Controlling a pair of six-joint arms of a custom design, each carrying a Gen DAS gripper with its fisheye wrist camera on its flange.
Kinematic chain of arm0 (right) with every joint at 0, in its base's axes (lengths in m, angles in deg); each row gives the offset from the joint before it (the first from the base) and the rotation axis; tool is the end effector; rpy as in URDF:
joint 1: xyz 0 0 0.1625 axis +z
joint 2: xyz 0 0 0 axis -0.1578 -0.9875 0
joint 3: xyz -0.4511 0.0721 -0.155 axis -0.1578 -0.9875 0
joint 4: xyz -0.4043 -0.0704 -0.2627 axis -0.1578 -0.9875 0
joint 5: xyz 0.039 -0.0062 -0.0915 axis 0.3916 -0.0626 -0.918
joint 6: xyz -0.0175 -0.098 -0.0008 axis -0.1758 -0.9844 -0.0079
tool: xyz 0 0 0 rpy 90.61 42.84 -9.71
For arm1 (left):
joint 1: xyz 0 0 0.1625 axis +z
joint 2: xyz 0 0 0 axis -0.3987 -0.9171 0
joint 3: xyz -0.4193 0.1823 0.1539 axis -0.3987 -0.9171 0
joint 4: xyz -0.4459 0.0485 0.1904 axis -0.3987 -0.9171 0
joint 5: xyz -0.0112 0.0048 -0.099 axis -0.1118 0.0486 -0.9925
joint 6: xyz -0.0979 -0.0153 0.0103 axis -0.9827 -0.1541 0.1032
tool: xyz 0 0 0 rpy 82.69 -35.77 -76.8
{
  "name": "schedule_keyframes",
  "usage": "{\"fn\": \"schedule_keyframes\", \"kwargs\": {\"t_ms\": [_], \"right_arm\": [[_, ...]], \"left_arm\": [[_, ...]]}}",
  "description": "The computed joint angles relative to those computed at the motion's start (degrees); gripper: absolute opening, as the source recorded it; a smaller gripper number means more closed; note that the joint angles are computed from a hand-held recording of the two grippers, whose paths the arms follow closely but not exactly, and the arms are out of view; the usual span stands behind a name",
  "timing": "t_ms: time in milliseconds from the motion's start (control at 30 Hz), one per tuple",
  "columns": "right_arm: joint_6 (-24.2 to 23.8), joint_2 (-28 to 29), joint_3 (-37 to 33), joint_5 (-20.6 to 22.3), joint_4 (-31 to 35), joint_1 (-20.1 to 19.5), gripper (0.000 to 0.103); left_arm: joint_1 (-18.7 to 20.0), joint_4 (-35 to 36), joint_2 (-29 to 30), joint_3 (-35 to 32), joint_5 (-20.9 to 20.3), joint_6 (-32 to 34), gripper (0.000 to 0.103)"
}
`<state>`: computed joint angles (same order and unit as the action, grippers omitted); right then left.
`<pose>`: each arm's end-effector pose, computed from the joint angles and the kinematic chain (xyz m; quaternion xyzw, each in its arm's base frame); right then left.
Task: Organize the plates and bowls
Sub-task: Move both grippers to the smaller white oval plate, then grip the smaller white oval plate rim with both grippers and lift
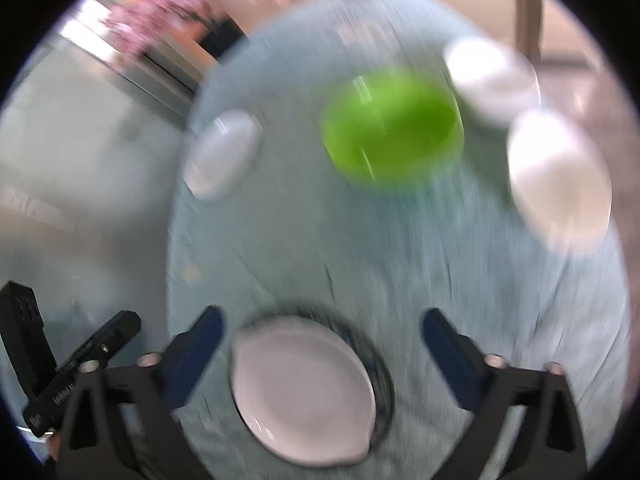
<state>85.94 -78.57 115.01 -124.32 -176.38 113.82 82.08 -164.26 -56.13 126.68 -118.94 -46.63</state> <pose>0.2098 -0.4877 0.1078 -0.1062 -0.9290 0.2927 0.2001 -0.1388 -0.5754 0.2203 0.1821 0.9472 -0.1667 0.2046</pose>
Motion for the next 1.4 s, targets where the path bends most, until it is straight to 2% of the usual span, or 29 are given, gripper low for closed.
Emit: {"fn": "schedule_keyframes", "kwargs": {"t_ms": [67,100,200,300,400,467,600,700,833,933,1000,1100,1167,1200,1233,1333,1400], "right_arm": [[-6.07,0.28,-2.71,-2.81,-2.00,1.87,0.102],[-9.43,0.27,-4.91,-3.04,-2.06,2.68,0.102],[-15.10,-0.17,-10.34,-2.14,0.78,3.32,0.102],[-19.63,0.72,-16.04,-2.86,3.36,3.69,0.102],[-21.93,1.60,-20.32,-2.89,4.30,3.44,0.102],[-22.56,2.58,-23.25,-2.41,4.83,3.13,0.102],[-23.74,5.23,-29.38,-2.33,6.70,2.55,0.102],[-21.69,6.68,-33.95,-1.91,12.03,1.73,0.102],[-22.26,10.26,-39.96,-2.40,18.06,0.60,0.102],[-22.42,13.56,-42.97,-2.81,22.96,-0.90,0.102],[-21.24,15.46,-44.33,-1.64,28.05,-2.39,0.102],[-20.20,17.94,-45.12,0.09,33.32,-4.36,0.098],[-20.01,19.30,-45.18,0.29,34.32,-5.19,0.088],[-19.98,20.00,-45.28,0.38,34.98,-5.62,0.084],[-19.77,20.68,-45.45,1.37,36.08,-6.19,0.084],[-18.65,22.36,-46.13,3.67,39.03,-7.46,0.078],[-18.92,23.31,-46.62,4.37,39.59,-7.83,0.073]], "left_arm": [[0.06,-0.81,1.35,-3.85,1.11,1.76,0.099],[0.15,-1.50,1.82,-5.14,1.21,2.37,0.099],[0.61,-4.44,3.59,-9.42,1.04,4.96,0.099],[1.29,-3.10,6.42,-15.22,1.47,6.75,0.099],[2.86,1.50,9.54,-21.84,-0.50,6.25,0.099],[4.04,5.17,11.56,-26.48,-2.51,5.84,0.099],[5.10,7.88,15.06,-32.84,-3.16,7.35,0.099],[5.82,9.69,17.90,-37.34,-3.62,9.31,0.099],[7.04,13.58,21.41,-41.86,-3.10,8.13,0.099],[8.95,16.02,23.70,-43.81,-5.31,7.72,0.098],[10.64,18.28,25.29,-44.63,-6.71,6.14,0.089],[12.63,21.33,27.76,-45.77,-6.52,5.37,0.087],[13.77,22.09,28.91,-45.77,-6.51,5.17,0.085],[14.34,23.02,29.49,-46.23,-7.32,4.46,0.080],[15.24,24.33,30.23,-46.87,-9.04,3.17,0.078],[16.72,24.69,31.57,-47.31,-10.67,2.58,0.076],[17.37,25.28,32.73,-47.86,-9.96,2.59,0.067]]}}
